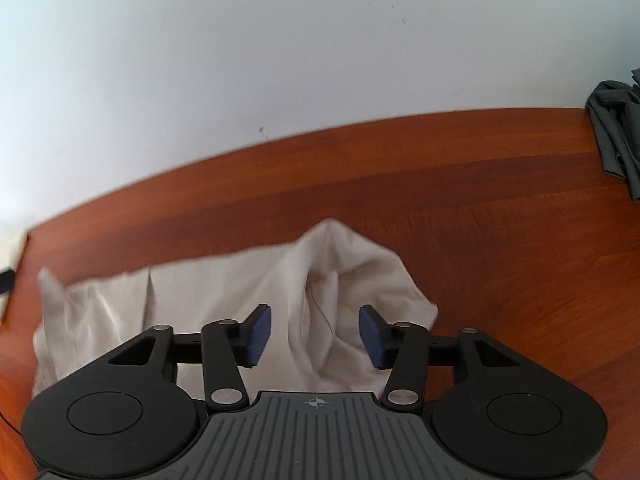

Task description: Fold clothes

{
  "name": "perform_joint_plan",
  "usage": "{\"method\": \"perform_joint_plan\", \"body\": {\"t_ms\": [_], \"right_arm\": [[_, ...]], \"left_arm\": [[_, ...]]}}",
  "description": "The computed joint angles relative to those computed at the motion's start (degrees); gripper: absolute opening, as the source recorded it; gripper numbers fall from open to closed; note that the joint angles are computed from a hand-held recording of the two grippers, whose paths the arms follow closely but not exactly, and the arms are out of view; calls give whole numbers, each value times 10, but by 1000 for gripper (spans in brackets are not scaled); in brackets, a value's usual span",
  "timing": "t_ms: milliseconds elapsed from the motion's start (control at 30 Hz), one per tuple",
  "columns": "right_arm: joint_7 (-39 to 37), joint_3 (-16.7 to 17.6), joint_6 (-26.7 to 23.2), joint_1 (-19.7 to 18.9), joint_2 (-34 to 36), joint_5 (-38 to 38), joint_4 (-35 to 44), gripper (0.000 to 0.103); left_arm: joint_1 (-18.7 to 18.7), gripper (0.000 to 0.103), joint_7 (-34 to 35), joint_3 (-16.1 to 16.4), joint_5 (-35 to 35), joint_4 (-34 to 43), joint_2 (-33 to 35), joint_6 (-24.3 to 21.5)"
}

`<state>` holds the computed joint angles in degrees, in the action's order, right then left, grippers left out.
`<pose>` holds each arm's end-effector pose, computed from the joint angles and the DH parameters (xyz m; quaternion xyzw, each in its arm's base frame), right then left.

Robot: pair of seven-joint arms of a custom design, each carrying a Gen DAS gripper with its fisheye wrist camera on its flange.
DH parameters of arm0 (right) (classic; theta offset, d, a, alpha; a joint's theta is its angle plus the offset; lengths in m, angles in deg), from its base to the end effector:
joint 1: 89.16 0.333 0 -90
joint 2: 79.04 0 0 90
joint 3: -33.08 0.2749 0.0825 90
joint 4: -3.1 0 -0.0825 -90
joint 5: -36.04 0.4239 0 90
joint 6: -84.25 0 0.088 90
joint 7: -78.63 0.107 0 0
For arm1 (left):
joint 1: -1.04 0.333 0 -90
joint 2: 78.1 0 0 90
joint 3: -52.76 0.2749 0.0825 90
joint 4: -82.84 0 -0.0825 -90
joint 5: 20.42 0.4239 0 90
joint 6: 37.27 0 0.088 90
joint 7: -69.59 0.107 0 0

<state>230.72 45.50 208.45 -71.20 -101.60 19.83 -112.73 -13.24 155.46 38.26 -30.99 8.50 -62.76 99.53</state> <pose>0.4563 0.2731 0.6272 -0.5051 0.8054 -0.1692 0.2602 0.6359 -0.3195 0.6582 -0.5348 0.7352 -0.4062 0.0921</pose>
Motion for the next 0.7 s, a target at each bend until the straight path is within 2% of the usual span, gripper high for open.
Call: {"method": "perform_joint_plan", "body": {"t_ms": [200,267,333,433,567,600,700], "right_arm": [[-17,-3,-16,23,-41,48,-45,57],[-17,0,-12,31,-59,65,-63,59],[-15,6,-12,37,-72,76,-75,67],[-4,17,-22,44,-81,87,-80,71],[13,24,-15,49,-79,92,-91,71],[15,24,-12,50,-76,92,-93,67],[27,23,13,50,-77,88,-107,31]], "left_arm": [[16,69,72,-4,-51,-102,-86,-15],[15,70,84,-1,-65,-142,-117,-16],[13,70,92,4,-78,-176,-146,-20],[7,70,101,11,-94,-224,-184,-22],[0,70,111,18,-90,-269,-219,-25],[-1,70,112,20,-90,-277,-227,-27],[-7,70,125,27,-103,-310,-255,-24]]}}
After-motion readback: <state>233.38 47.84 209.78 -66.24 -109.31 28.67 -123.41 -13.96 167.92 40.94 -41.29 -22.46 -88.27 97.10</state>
